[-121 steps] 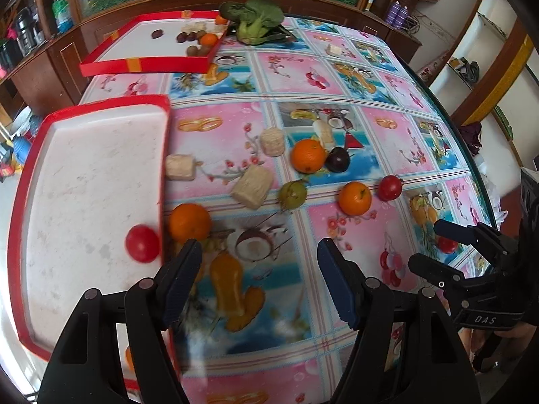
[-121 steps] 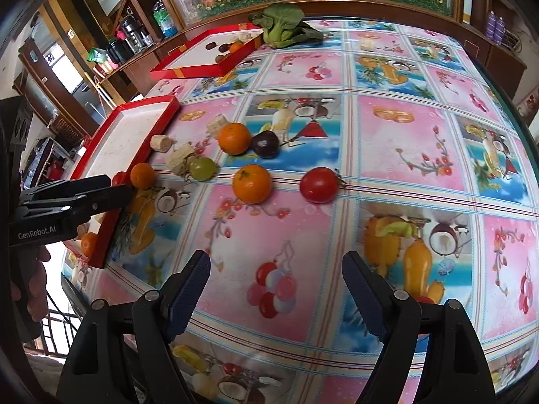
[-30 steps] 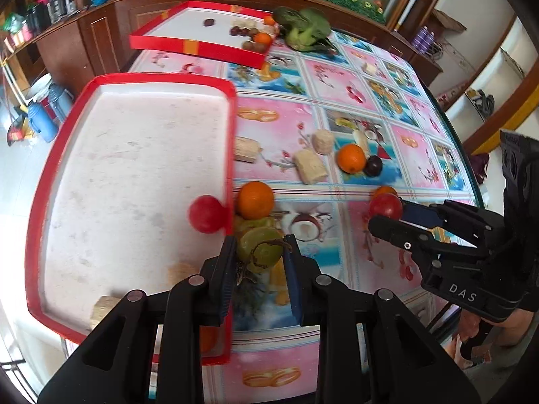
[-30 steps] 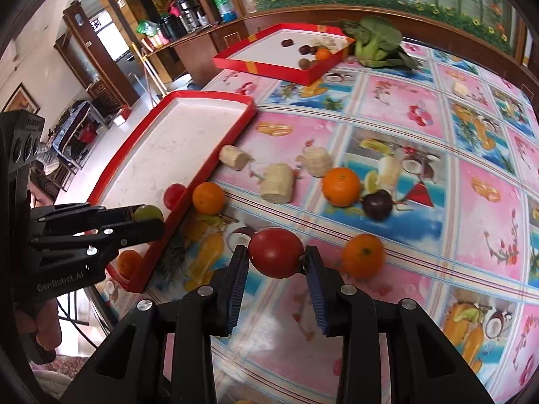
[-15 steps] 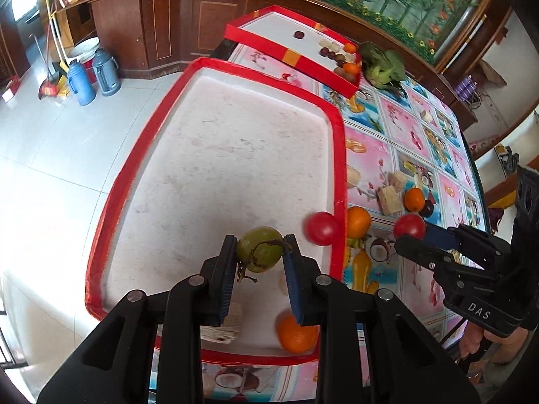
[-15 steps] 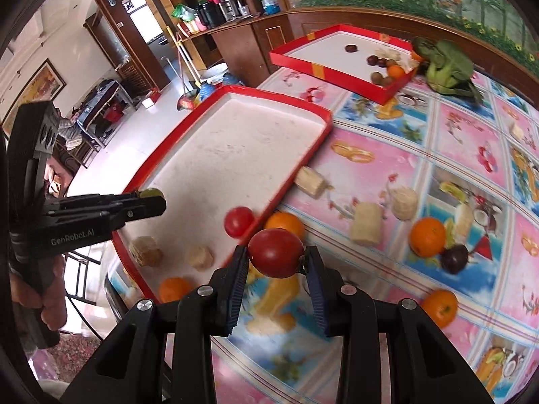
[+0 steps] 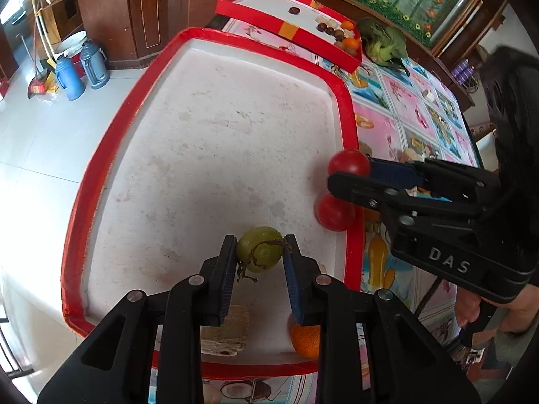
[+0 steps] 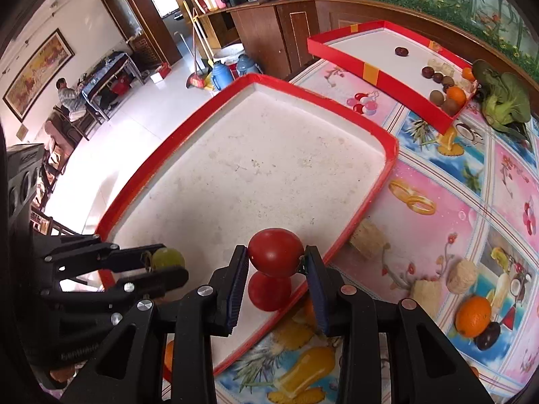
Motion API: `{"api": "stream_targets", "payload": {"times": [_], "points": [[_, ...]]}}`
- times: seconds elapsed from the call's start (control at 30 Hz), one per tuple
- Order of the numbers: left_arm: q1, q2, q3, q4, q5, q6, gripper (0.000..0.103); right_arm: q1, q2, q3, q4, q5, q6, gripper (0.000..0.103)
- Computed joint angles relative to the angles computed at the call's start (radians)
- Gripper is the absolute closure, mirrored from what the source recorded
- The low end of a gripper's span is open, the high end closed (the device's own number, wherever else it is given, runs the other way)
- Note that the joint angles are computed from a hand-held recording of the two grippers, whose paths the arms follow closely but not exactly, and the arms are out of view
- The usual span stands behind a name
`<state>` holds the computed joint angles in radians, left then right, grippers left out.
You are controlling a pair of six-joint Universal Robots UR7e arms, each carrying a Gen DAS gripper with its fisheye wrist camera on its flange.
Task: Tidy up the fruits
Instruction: 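Carry both fruits over the white tray and open both tools to release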
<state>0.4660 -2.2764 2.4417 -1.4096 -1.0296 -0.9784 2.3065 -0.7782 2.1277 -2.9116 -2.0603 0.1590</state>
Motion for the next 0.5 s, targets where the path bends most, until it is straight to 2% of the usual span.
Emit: {"api": "stream_targets", "payload": {"times": [0.3, 0.5], "points": [[0.055, 0.014, 0.013, -0.049, -0.002, 0.05, 0.078, -0.017, 0.046, -0.021, 0.009, -0.011, 0.01, 0.067], [0.065, 0.027, 0.014, -0.068, 0.004, 0.064, 0.078, -0.01, 0.058, -0.03, 0.012, -0.025, -0.007, 0.067]]}}
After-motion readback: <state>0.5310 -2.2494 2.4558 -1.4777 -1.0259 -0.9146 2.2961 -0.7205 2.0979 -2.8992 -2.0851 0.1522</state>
